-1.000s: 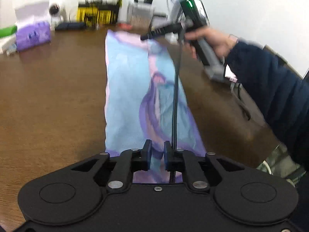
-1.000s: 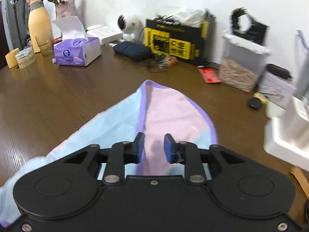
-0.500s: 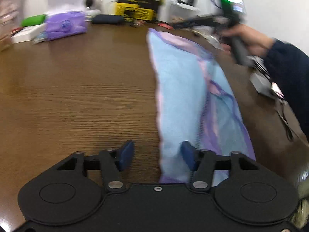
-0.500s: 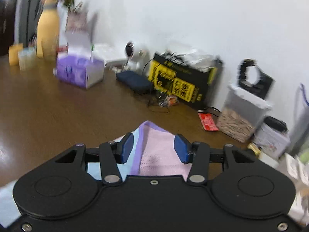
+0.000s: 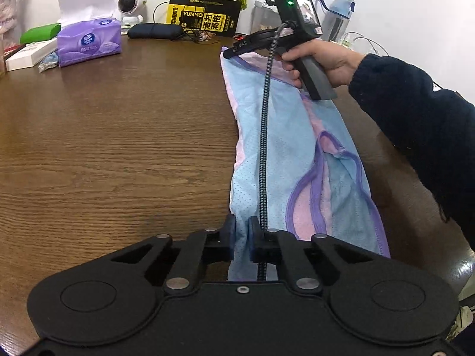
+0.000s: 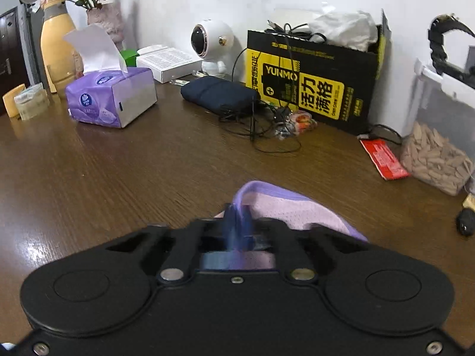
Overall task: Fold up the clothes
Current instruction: 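Fold the gripped side lengthwise over the garment's middle with the right gripper, then grasp the other side edge with the left gripper and fold it over lengthwise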
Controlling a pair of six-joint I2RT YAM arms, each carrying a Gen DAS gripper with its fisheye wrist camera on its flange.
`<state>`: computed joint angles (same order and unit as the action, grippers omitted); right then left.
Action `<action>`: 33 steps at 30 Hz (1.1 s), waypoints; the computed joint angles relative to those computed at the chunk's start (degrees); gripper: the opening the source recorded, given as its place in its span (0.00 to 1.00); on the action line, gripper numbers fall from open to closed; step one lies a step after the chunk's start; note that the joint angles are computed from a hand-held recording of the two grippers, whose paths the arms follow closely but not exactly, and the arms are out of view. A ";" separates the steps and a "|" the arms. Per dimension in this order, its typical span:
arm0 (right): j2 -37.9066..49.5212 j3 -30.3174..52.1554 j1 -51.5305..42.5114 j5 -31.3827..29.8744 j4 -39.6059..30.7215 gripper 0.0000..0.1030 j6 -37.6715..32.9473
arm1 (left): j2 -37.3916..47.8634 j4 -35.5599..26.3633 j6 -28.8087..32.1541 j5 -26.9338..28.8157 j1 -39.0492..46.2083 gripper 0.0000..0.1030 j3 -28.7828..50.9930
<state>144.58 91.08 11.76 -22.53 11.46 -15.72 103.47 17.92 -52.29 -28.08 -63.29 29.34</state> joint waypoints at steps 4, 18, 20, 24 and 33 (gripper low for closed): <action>1.62 1.24 -0.02 0.72 5.06 0.04 4.40 | 0.11 0.40 -0.36 -0.41 -0.63 0.06 -0.05; -16.89 -20.08 -0.32 5.11 12.19 0.41 -1.90 | -15.48 -12.47 -10.90 -15.81 -7.86 0.38 -7.41; -27.15 -29.33 -0.99 4.60 12.35 0.43 -3.88 | -18.21 -20.17 -13.96 -20.37 -11.11 0.47 -6.15; -49.91 -43.54 -6.73 -6.22 4.57 0.68 -4.79 | -15.99 -22.84 -12.74 -21.68 -13.46 0.56 -1.98; -81.26 -61.68 -28.91 -26.88 -19.20 0.74 -20.91 | 6.28 -11.74 9.00 -10.58 -18.03 0.56 12.54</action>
<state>63.33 29.40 -17.15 -49.41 -7.74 -36.63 109.75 6.18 -43.29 -38.66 -81.32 41.87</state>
